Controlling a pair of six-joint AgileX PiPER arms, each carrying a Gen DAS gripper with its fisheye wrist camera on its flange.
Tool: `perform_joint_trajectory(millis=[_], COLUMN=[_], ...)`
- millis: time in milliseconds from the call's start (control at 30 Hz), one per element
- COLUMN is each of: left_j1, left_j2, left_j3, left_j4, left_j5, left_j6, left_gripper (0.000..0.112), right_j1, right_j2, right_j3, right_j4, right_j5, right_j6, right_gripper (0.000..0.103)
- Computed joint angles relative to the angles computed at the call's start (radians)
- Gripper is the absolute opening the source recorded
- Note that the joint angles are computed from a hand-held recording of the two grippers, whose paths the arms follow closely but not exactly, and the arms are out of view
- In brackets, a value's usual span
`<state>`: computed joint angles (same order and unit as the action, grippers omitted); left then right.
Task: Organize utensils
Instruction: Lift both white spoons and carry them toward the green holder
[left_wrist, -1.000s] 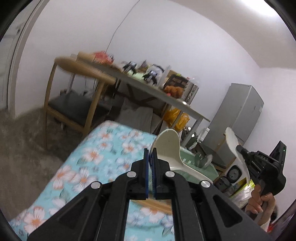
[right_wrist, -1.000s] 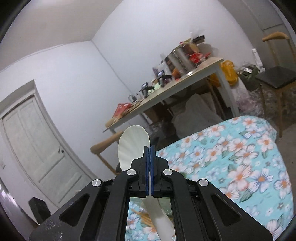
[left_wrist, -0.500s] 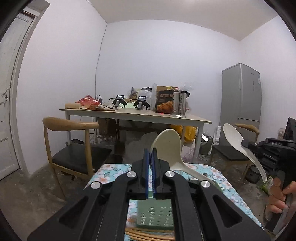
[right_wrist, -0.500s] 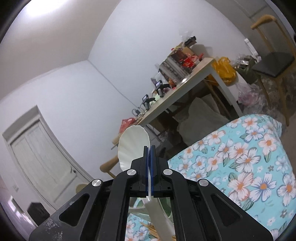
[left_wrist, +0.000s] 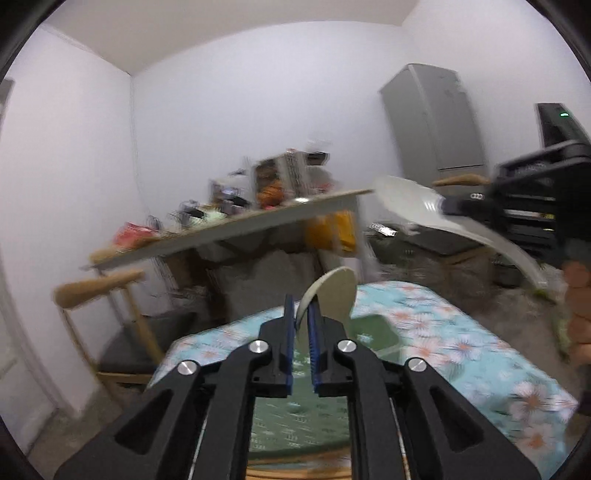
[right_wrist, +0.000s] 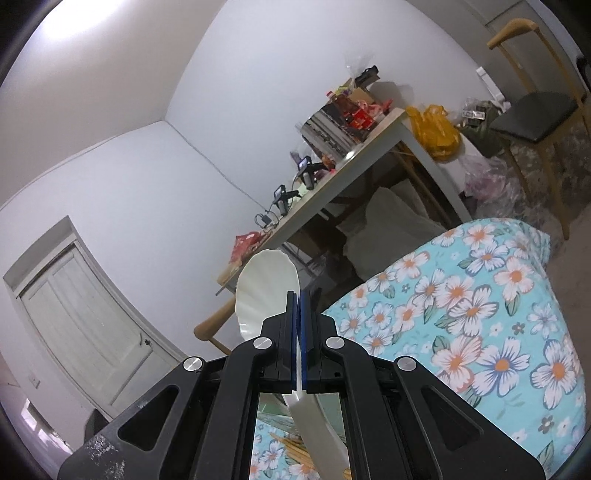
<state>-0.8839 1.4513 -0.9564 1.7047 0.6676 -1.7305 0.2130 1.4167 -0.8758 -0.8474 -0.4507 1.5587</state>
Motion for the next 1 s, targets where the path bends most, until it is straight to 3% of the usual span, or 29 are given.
perform_joint_trajectory(millis=[100,167,233,400,500,667,733,933,1000], left_j1=[0.048,0.059,0.092,0.132,0.161,0.304,0.355,0.445,0.508], left_j2=[-0.035,-0.051,-0.082,-0.15,-0.181,-0.236,-0.247,-0.268,-0.28], left_j3=[0.033,0.062,0.106,0.18,0.214,0.239,0.248,0.272,0.276], left_j4=[-0.017,-0.052,-0.088,-0.087,-0.079,-0.157,-0.201,-0.247,-0.221], left_j5=[-0.111,-0.124,-0.186,-0.228,-0.232,-0.391,-0.451,-0.531,-0.64], left_j6=[-0.039,-0.08,-0.116,-0.176,-0.188,-0.135,-0.096,-0.044,-0.069], left_gripper=[0.035,0.036,0.036,0.036,0.036,0.036,0.036,0.036,0.035], right_j1=[0.013,0.013,0.006,0.023,0.001,-0.013,-0.007,0.026,0.03], right_j2=[0.008,0.018,0.039,0.07,0.145,0.277,0.308,0.327,0.313], right_j3=[-0.009,-0.011,-0.014,-0.033,-0.073,-0.205,-0.247,-0.29,-0.283], right_j4=[-0.012,-0.021,-0.04,-0.001,-0.029,-0.124,-0.13,-0.14,-0.156], right_j5=[0.004,-0.013,-0.069,-0.086,-0.205,-0.313,-0.321,-0.263,-0.24], right_j6=[0.008,0.024,0.064,0.058,0.138,0.287,0.304,0.303,0.309], right_gripper=[0.0,0.0,0.0,0.0,0.0,0.0,0.0,0.0,0.0])
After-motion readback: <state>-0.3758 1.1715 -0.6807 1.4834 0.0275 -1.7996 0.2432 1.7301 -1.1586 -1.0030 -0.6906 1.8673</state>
